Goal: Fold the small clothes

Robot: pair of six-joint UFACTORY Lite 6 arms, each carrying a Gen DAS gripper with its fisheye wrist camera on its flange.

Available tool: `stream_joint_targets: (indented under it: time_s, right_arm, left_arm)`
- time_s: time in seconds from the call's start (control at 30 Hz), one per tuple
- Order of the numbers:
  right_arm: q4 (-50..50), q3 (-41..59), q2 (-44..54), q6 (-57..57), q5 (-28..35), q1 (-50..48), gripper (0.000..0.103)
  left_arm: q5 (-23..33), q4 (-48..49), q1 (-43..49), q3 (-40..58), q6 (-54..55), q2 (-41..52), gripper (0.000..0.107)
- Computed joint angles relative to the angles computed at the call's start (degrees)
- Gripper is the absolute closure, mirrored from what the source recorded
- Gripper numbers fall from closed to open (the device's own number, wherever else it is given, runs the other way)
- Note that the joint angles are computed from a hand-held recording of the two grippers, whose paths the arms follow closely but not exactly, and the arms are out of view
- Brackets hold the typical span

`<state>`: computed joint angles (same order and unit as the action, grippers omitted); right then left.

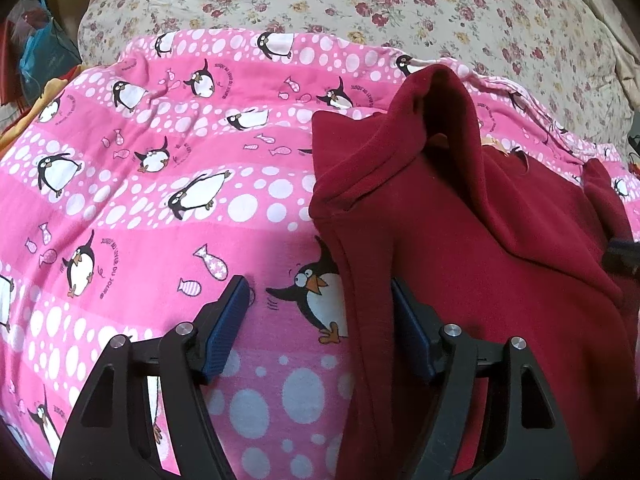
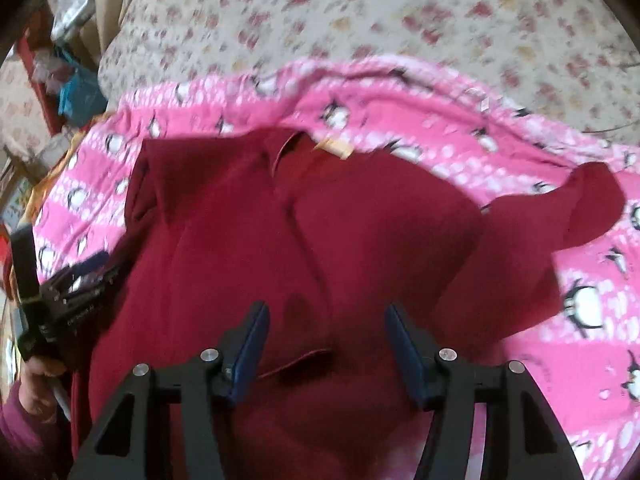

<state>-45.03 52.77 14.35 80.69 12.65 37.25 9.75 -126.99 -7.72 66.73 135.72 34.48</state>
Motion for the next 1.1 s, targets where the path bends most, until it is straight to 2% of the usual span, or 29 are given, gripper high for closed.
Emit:
stream_joint_targets:
  time_s: [0.07,0.17,0.2,0.27,0.3,0.33,0.47,0.6,0.73,0.77,0.9,0.97,1.0,1.03,1.1]
  right_arm:
    - [-0.92,2.5,3.25,-0.57,1.18,1.97,0.05]
    - [-8.43,5.92,8.0,4.44,5.84,6.37,0.056]
    - [-9.07,6.96,9.4,3.87,6.91,7.12,0.067]
    - [-10.9,8.49,10.57,4.2,11.58,9.49,0.081]
    - [-11.22,8.46,10.41,3.66,13.24,10.05,0.096]
    - [-11.43,7.97,9.45,2.83,14.0,10.24,0.098]
    - [-14.46,5.7,3.13,3.57,22.13,11.02,0.098]
    - [-15.64,5.29,-0.75,2.45,29.47,7.03,0.098]
    - [-19.02,8.53,4.03,1.71,35.45,1.59,0.098]
    - [-18.91,9.2,5.9,1.38,35.08,-0.05,0.098]
    - [-12.48,10.79,9.46,-2.66,25.62,-7.11,0.098]
    - [-12.82,8.73,5.95,0.16,23.24,-6.39,0.083]
    - [-14.54,6.94,3.47,3.46,22.1,-5.26,0.058]
    - [-16.22,6.14,1.48,6.62,21.27,-3.55,0.039]
    - [-19.12,6.51,-0.82,9.94,18.77,-0.02,0.033]
  left_arm:
    - [0.22,-0.35,0.07,-0.21,0.29,-0.09,0.035]
    - [0.23,-2.65,-0.07,-0.35,2.12,-0.04,0.032]
    - [0.37,-1.39,0.07,-0.31,0.79,-0.03,0.032]
    - [0.73,2.3,0.42,-0.09,-3.1,0.04,0.032]
    - [0.99,4.37,0.7,0.03,-5.25,0.09,0.032]
    - [1.18,5.4,0.85,0.11,-6.36,0.15,0.032]
    - [1.44,5.13,0.95,-0.07,-6.39,0.04,0.032]
    - [1.77,4.32,1.09,-0.29,-5.76,0.03,0.032]
    - [1.82,5.23,1.23,-0.08,-6.99,0.22,0.031]
    - [1.85,5.7,1.32,-0.01,-7.54,0.25,0.031]
    - [1.79,15.48,2.15,0.75,-17.59,0.1,0.031]
    - [2.17,20.21,2.81,1.18,-22.57,-0.01,0.031]
    - [2.37,24.27,3.05,1.8,-26.89,0.16,0.031]
    - [2.35,28.99,3.07,2.58,-31.6,0.33,0.031]
    - [2.13,32.77,2.92,2.89,-34.85,-0.13,0.031]
